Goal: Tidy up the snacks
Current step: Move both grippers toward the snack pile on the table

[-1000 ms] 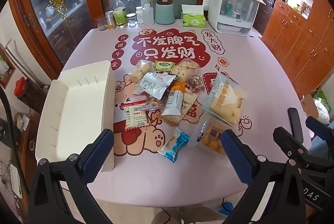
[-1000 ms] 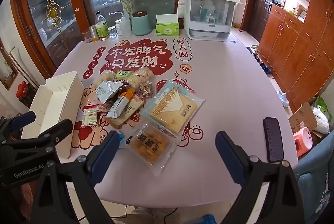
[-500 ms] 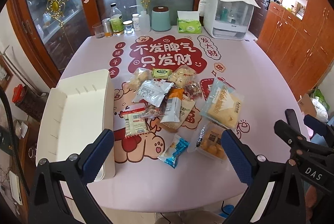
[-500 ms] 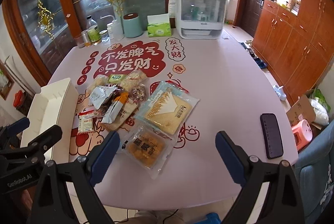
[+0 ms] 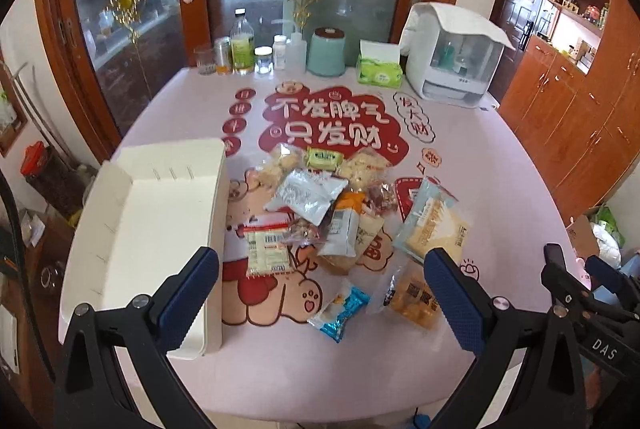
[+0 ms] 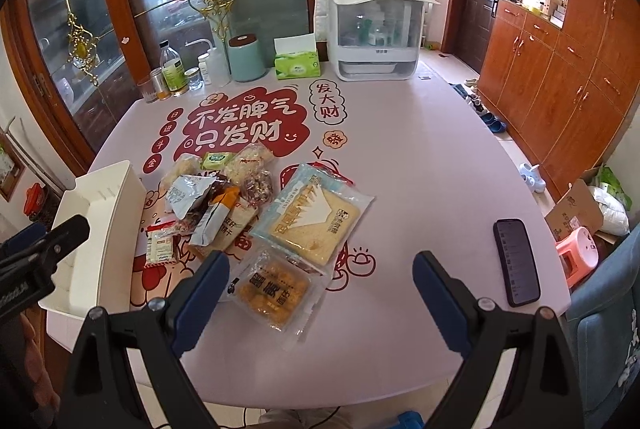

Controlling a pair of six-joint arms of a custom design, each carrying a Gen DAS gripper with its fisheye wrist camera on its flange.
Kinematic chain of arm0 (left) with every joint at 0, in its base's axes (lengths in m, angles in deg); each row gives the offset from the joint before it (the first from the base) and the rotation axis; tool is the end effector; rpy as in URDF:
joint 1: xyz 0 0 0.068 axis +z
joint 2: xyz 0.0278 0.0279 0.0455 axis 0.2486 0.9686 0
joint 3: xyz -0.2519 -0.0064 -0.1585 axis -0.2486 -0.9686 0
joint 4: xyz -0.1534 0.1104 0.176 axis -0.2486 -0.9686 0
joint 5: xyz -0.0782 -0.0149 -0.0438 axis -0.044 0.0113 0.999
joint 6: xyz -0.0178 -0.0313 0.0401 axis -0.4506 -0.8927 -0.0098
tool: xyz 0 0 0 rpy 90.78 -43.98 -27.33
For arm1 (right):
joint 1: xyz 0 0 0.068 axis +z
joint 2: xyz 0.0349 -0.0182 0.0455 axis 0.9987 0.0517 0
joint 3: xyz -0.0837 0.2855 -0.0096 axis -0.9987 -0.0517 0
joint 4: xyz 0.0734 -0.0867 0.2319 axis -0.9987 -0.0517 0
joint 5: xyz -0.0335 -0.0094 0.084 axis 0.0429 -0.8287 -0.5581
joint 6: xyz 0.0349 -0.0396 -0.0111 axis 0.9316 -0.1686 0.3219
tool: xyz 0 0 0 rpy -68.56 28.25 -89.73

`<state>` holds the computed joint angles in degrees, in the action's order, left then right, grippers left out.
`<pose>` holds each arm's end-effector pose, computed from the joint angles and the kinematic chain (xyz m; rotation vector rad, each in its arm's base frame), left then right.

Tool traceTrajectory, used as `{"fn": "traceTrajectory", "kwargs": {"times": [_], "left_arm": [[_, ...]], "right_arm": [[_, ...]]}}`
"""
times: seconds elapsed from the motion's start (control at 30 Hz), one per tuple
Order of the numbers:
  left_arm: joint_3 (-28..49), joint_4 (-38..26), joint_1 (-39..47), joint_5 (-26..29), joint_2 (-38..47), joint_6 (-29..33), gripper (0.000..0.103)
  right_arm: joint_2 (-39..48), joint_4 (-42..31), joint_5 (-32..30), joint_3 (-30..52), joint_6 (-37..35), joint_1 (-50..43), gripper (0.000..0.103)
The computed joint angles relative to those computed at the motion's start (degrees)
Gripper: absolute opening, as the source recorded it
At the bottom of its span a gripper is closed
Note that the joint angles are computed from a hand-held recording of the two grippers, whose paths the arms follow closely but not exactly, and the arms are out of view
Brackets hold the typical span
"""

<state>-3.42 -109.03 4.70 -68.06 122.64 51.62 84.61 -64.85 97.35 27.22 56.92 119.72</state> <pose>0.3239 -0.0613 0.3553 0.3461 2.4625 -0.2558 0.2366 0.1305 0.3538 0.5309 2.4318 -0.1509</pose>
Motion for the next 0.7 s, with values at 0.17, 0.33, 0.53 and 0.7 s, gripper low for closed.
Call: {"fn": "traceTrajectory", "kwargs": {"times": [0.17, 0.33, 0.53, 0.7], "left_arm": [[1.58, -2.41, 0.36, 0.10, 2.72, 1.85, 0.102], [-0.63, -0.57, -0.92, -1.28, 2.81, 4.36, 0.102], [-3.68, 1.46, -3.10, -2.60, 3.95, 7.29, 0.102], [-5.57, 2.37, -3.94, -3.09, 6.00, 9.11, 0.102]], "right_arm": [[0.09, 1.71, -1.45, -1.25, -0.82, -0.14, 0.094], [-0.01, 4.20, -4.04, -3.34, -1.79, -1.30, 0.094], [-0.04, 9.77, -8.06, -7.22, -4.35, -3.07, 0.094], [0.14, 14.55, -10.05, -11.29, -7.14, -4.43, 0.094]]}}
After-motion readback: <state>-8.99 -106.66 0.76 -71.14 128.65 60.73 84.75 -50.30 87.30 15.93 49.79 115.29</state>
